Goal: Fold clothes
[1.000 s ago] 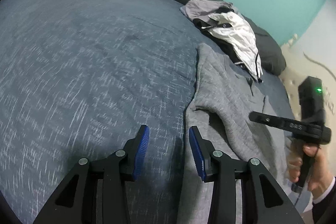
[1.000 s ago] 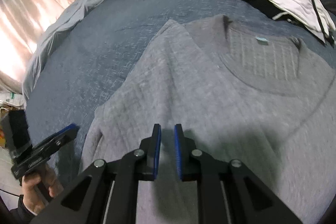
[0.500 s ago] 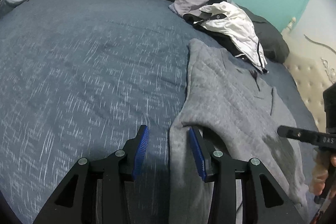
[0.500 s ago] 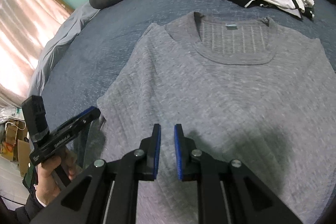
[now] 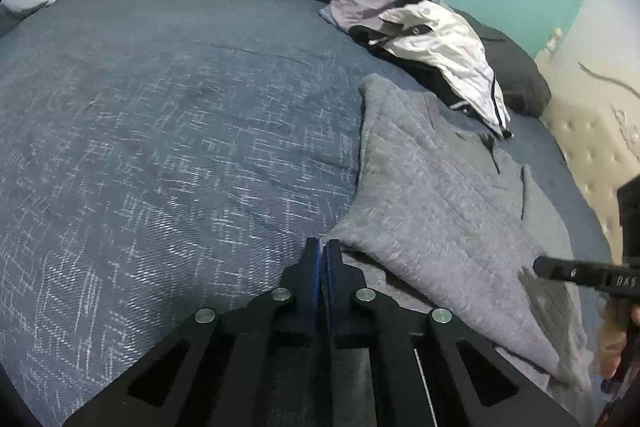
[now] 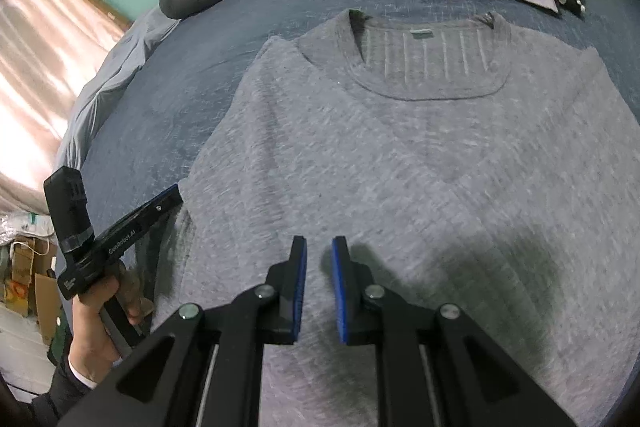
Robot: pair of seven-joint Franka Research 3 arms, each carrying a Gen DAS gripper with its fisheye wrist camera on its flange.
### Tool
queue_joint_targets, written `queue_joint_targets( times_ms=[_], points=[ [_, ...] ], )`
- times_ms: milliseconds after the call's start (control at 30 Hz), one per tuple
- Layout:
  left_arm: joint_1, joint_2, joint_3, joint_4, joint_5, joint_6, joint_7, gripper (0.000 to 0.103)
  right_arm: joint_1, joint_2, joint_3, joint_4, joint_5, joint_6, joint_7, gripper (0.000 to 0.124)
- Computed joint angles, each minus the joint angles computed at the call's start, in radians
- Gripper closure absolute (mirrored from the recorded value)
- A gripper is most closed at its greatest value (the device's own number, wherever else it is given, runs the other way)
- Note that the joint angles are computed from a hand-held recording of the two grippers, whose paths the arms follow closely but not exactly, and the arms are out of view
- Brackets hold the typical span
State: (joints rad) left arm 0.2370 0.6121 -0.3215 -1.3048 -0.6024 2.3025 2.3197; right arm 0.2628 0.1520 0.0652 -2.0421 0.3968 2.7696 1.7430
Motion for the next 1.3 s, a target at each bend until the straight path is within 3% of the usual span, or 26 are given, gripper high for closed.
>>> queue_joint_targets(
  times_ms=[100, 200, 433, 767, 900, 967, 1300],
  points=[
    [-0.011, -0.001, 0.02, -0.006, 0.02, 0.038, -0.037, 0.103, 0.005, 0.002, 0.0, 0.004, -0.011, -0.002, 0.001, 0.112],
    [0.007, 0.028, 0.009, 0.037, 0.013, -0.008, -0.062, 0.103, 0.007, 0.015, 0.003, 0.019, -0.012, -0.006, -0.003, 0.112],
    [0.013, 0.011, 0.006, 0.026, 0.008, 0.007, -0.065, 0.103, 0.014, 0.095, 0.005, 0.124, -0.02, -0.011, -0.009, 0.112],
    [0.018, 0.002, 0.005, 0.021, 0.016, 0.004, -0.069, 0.103, 0.043, 0.311, -0.032, 0.406, -0.13, -0.176, 0.071, 0.112],
    [0.021, 0.002, 0.001, 0.024, 0.003, -0.009, -0.062, 0.103, 0.042, 0.292, -0.032, 0.383, -0.125, -0.145, 0.097, 0.112],
    [0.021, -0.005, 0.0, 0.018, -0.003, -0.008, -0.056, 0.103, 0.038, 0.277, -0.022, 0.365, -0.124, -0.077, 0.073, 0.112],
    [0.017, -0.006, 0.007, 0.022, -0.012, -0.009, -0.059, 0.103, 0.072, 0.472, -0.075, 0.685, -0.252, -0.295, 0.172, 0.112]
  ],
)
